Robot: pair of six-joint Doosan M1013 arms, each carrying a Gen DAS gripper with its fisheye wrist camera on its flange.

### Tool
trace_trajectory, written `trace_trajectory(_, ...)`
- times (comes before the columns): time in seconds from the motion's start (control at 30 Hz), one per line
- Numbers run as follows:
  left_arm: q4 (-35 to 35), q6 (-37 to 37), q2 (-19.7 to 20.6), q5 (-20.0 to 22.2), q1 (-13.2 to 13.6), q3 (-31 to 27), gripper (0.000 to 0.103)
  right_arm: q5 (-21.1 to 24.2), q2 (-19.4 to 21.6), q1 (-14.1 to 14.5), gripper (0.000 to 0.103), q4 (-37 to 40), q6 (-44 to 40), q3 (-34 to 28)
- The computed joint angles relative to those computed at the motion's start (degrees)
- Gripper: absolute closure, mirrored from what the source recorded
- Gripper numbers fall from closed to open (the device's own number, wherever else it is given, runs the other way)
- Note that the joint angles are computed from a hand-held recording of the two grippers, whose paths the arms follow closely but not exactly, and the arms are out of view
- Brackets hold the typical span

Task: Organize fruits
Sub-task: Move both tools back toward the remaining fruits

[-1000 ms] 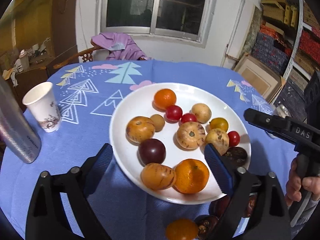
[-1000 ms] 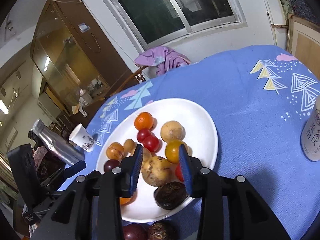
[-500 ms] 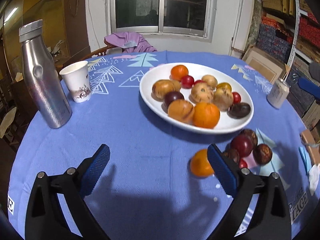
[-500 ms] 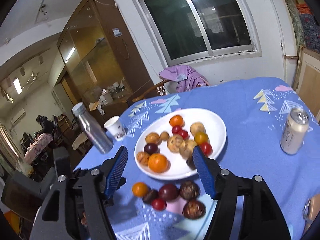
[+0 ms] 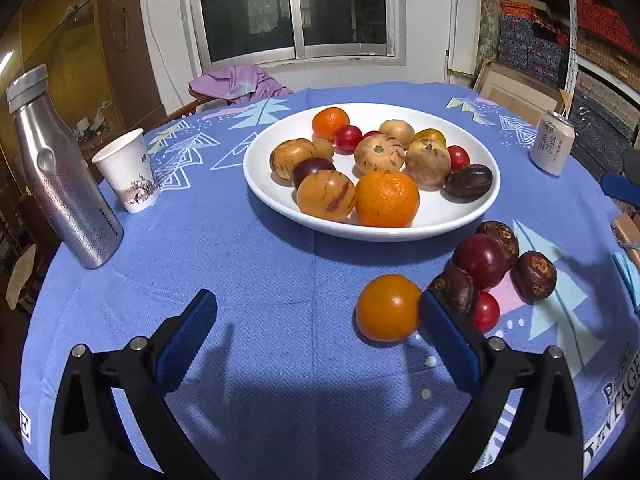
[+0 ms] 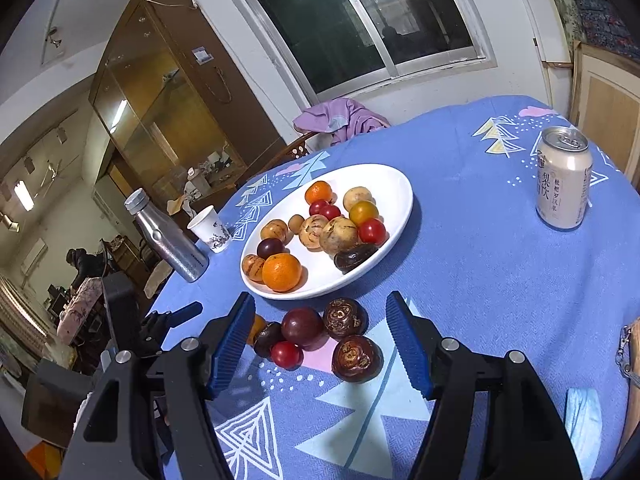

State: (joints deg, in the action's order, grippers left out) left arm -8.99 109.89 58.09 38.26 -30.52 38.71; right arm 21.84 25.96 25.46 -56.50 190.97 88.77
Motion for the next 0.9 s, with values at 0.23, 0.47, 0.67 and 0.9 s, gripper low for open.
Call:
trace_trajectory(0.23, 15.7, -12.16, -1.8, -4.94, 0.47, 3.44, 0.004, -0.68, -0.38, -0.14, 0.034, -1.67, 2.41, 0.57)
trace_trajectory(0.47, 8.36, -1.81, -3.0, -6.29, 0.84, 6.49, 0.004, -1.1, -0.44, 0.02, 0.034, -2.25, 2.56, 0.58)
trace_trajectory(0.67, -0.98, 0.07, 1.0, 4.08, 2.48, -1.7, 0.006, -0.92, -0.14, -0.03, 0.034, -0.07, 0.22, 0.17)
trace_trajectory(0.9, -5.24, -5.34, 5.03, 11.0, 4.48, -9.33, 0.04, -1.08, -0.08, 0.05, 0.034, 0.37, -0.4, 0.11)
